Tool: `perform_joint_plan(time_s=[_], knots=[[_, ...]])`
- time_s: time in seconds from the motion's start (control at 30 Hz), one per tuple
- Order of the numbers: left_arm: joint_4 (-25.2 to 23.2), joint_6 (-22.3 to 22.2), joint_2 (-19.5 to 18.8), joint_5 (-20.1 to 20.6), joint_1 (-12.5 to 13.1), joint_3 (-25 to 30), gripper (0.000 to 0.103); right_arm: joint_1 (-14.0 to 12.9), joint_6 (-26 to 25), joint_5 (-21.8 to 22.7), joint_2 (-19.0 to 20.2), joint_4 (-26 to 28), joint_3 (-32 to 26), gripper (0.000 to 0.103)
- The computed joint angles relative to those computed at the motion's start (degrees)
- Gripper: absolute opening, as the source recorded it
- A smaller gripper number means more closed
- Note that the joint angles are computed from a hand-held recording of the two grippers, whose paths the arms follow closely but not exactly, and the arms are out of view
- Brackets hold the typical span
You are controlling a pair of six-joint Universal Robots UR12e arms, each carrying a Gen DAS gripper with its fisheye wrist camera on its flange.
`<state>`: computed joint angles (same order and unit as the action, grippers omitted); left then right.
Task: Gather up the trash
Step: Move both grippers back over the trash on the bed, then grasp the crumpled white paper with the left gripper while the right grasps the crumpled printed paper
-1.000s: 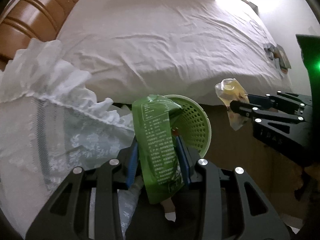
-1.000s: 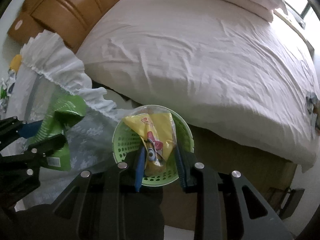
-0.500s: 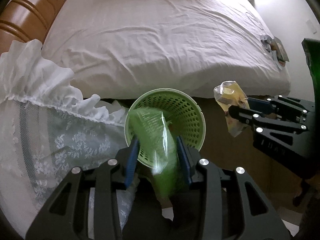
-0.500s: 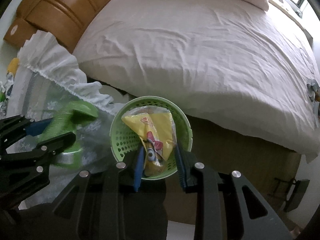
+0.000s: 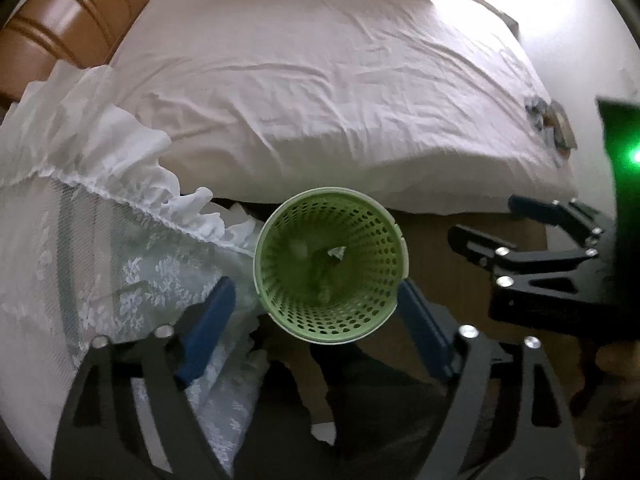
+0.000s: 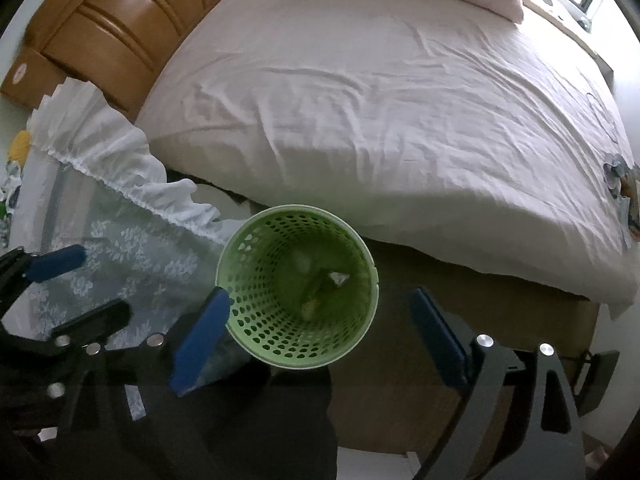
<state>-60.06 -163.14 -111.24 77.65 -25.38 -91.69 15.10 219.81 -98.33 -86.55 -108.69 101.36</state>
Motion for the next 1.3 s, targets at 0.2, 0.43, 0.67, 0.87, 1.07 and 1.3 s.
perform_joint_plan(time_s=[0.2,0.43,0.67,0.87,1.07,1.3], knots=[[1.87,-3.84,0.97,-1.86,1.25,-0.45,0.082,0.29,-0.88,-0.69,0.47,0.38,-0.64,0.093],[8.46,-10.5,3.69,0.98,3.67,-3.02,0.083,1.01,-2.78,-1.33,1.55,-0.56,-2.18,0.093],[14.65,-18.53,7.7,9.0,8.67,-7.33,0.083,2.92,-8.06,-0.44,6.07,-3.49,-7.5,0.093],[17.71,-25.02,10.34,14.13,13.85,-10.72,0.083,5.59,-13.25,2.15,12.79,-5.45,-14.98,0.095],[19.01,-28.64,11.51,16.61,18.94,-13.18,0.083,8.54,-16.7,5.66,20.17,-5.93,-24.06,0.096],[20.84,-30.52,8.77,18.46,22.65,-12.22,0.083,11.09,-19.38,7.41,27.49,-3.96,-34.59,0.098]])
